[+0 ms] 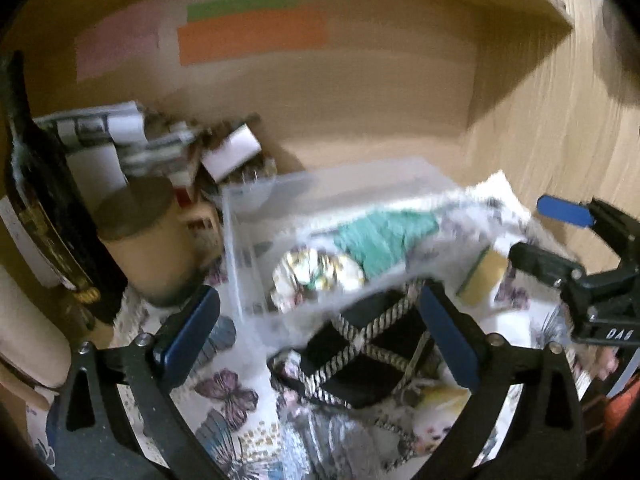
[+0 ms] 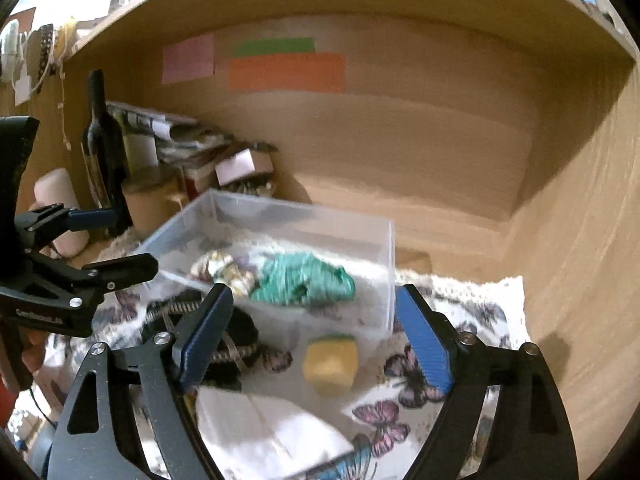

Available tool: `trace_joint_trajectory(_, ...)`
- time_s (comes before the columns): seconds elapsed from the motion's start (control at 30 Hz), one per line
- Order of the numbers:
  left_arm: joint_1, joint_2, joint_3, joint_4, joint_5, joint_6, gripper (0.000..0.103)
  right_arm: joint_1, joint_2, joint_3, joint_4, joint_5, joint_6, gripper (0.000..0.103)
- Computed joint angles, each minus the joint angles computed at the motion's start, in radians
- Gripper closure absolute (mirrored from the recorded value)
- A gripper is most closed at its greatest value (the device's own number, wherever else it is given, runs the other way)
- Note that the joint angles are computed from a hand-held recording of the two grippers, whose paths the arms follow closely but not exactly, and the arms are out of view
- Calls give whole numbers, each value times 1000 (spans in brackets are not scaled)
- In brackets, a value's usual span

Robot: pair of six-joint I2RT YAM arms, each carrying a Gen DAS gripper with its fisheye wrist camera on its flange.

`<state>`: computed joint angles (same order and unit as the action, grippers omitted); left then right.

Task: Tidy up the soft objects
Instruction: 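Open both tools to drop the sock and scrunchie into the box, then grasp the yellow sponge with the right tool while the left tool grasps the black chain bag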

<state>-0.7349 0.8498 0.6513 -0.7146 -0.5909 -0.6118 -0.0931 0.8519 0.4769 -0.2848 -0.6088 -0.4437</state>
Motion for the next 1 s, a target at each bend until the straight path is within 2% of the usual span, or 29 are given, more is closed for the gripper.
trace_joint_trajectory(0.17,-5,71,-44,34,48,-25,2,-39,75,-36,26,3,-45,21)
trace_joint_trajectory(0.3,25,111,-83,104,133,-5,2,-42,167,-51,78,34,-49,21)
trace_joint_trajectory(0.43,36,140,-105,157,156,-4,2,-31,248,-43,110,46,-40,24)
trace_joint_trajectory(0.5,47,138,-113,175,176,-3,9,-20,278,-33,116,52,-35,37)
trace_joint_trajectory(0.53,58,139,-114,181,194,6,19,-13,291,-27,114,55,-33,41)
trace_joint_trajectory(0.57,68,140,-114,185,216,15,29,-9,305,-21,110,53,-37,49)
trace_joint_trajectory(0.6,78,136,-116,189,238,21,32,-7,314,-21,114,52,-39,58)
trace_joint_trajectory(0.67,76,124,-121,190,238,14,42,-4,317,-25,113,53,-47,68)
trace_joint_trajectory(0.87,28,62,-129,155,213,-14,73,-51,252,-62,101,4,-66,71)
trace_joint_trajectory(0.93,-9,47,-120,124,172,-37,79,-70,208,-75,87,-10,-75,71)
trace_joint_trajectory(1.0,-51,20,-110,86,129,-64,80,-96,160,-81,56,-33,-91,71)
